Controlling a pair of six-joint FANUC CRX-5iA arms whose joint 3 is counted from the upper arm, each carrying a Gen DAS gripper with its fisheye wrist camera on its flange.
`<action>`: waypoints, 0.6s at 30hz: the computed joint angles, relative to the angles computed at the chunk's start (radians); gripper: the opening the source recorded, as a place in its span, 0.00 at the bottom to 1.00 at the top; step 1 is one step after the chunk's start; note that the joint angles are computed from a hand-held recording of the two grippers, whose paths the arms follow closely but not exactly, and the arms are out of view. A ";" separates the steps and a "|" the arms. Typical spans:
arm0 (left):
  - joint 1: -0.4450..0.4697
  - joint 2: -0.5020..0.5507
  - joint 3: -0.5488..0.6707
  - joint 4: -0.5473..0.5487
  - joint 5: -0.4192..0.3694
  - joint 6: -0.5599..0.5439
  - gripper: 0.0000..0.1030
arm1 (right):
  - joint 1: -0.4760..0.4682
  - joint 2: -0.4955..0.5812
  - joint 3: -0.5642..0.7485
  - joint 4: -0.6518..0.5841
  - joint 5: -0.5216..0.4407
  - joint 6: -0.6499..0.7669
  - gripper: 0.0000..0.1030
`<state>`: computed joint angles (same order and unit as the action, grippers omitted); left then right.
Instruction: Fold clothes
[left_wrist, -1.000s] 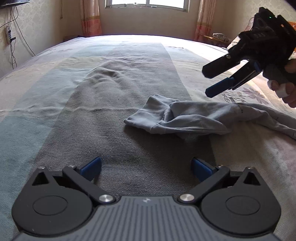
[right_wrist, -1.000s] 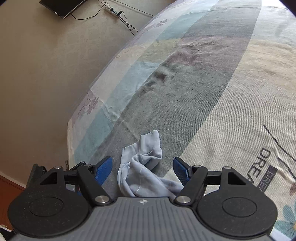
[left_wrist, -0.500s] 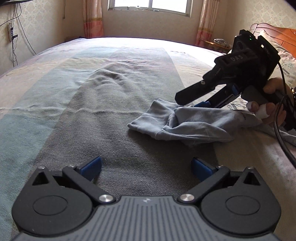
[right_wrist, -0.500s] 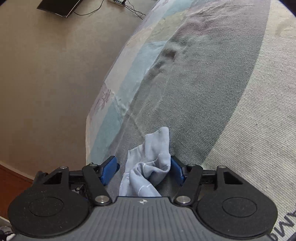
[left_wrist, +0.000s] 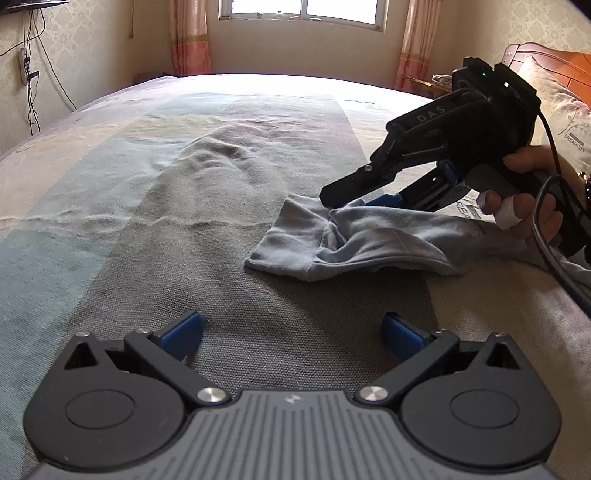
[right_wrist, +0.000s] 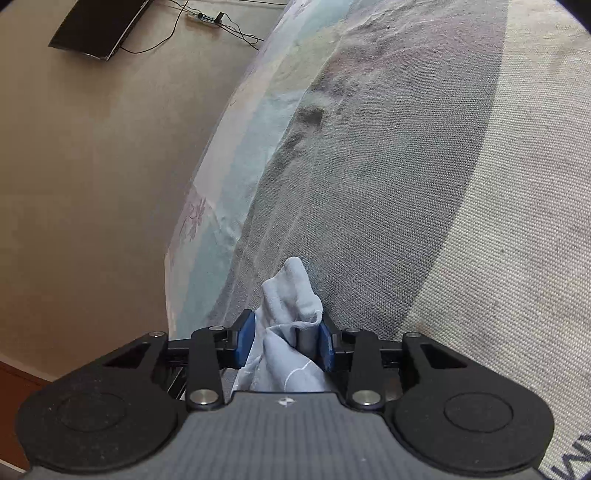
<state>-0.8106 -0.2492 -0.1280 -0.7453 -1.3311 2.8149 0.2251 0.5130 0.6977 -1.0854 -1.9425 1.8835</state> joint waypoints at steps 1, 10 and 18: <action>0.000 0.000 0.000 0.000 0.000 0.000 0.99 | 0.011 -0.012 -0.014 0.029 0.022 0.011 0.30; 0.000 -0.007 -0.006 -0.002 0.008 0.002 0.99 | 0.060 -0.121 -0.088 0.137 0.221 0.183 0.07; 0.006 -0.012 -0.010 -0.001 0.022 0.003 0.99 | 0.148 -0.092 0.043 0.267 0.465 0.184 0.08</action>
